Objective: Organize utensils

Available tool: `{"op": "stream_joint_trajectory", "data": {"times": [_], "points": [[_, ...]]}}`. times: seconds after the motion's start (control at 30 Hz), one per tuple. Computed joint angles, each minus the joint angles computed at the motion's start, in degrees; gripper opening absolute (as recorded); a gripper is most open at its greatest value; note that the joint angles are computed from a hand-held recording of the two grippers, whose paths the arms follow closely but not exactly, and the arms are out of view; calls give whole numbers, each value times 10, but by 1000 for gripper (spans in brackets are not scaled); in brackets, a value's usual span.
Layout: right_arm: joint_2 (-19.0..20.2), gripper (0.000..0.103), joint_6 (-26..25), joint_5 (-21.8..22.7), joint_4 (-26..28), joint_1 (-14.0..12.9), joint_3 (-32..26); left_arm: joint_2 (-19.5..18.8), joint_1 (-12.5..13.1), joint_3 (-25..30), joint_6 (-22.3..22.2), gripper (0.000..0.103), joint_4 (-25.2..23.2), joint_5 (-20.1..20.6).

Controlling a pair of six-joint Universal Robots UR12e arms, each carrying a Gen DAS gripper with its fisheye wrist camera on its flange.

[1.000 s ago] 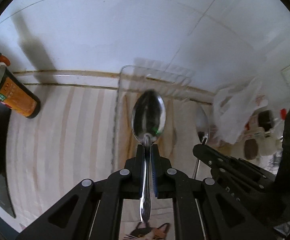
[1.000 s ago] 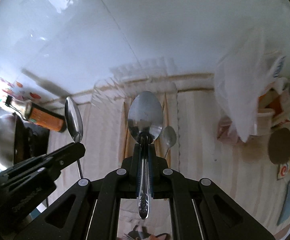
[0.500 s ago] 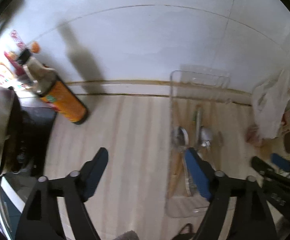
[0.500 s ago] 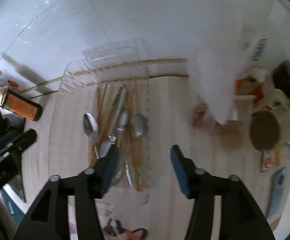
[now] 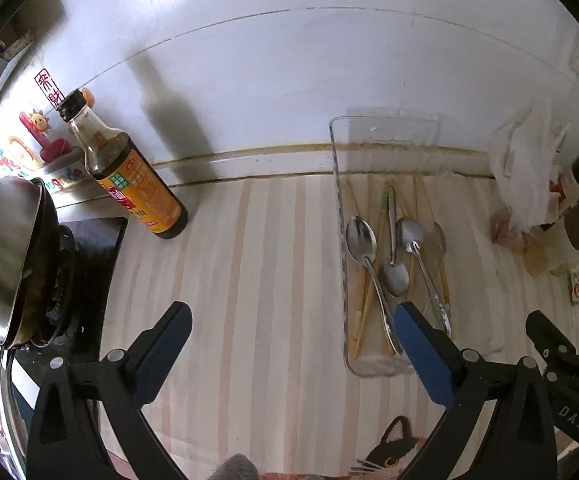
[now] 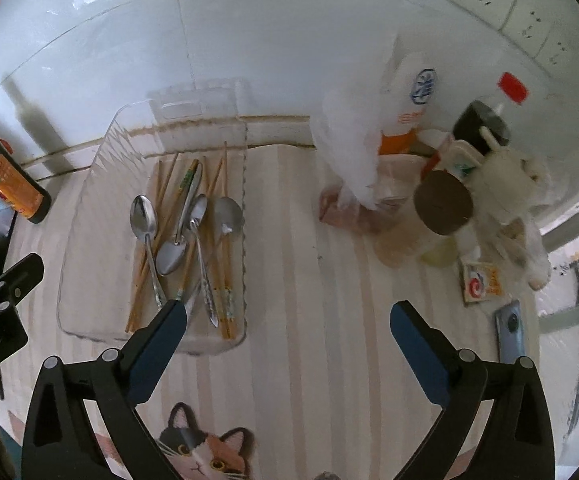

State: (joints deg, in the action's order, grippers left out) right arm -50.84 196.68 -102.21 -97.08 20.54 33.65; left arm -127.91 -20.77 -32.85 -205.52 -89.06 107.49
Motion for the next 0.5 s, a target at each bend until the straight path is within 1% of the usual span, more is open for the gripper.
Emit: {"op": "stream_joint_trajectory", "data": {"times": [0.17,0.3,0.5], "points": [[-31,103,19,-23,-39,6,48,25,-5,-34,6,103,29,6],[-61,103,29,-38,-76,9,90,52,-14,-64,-5,103,56,25],[-118,103,17,-54,-150,14,164,91,-32,-102,-17,103,103,55]]}}
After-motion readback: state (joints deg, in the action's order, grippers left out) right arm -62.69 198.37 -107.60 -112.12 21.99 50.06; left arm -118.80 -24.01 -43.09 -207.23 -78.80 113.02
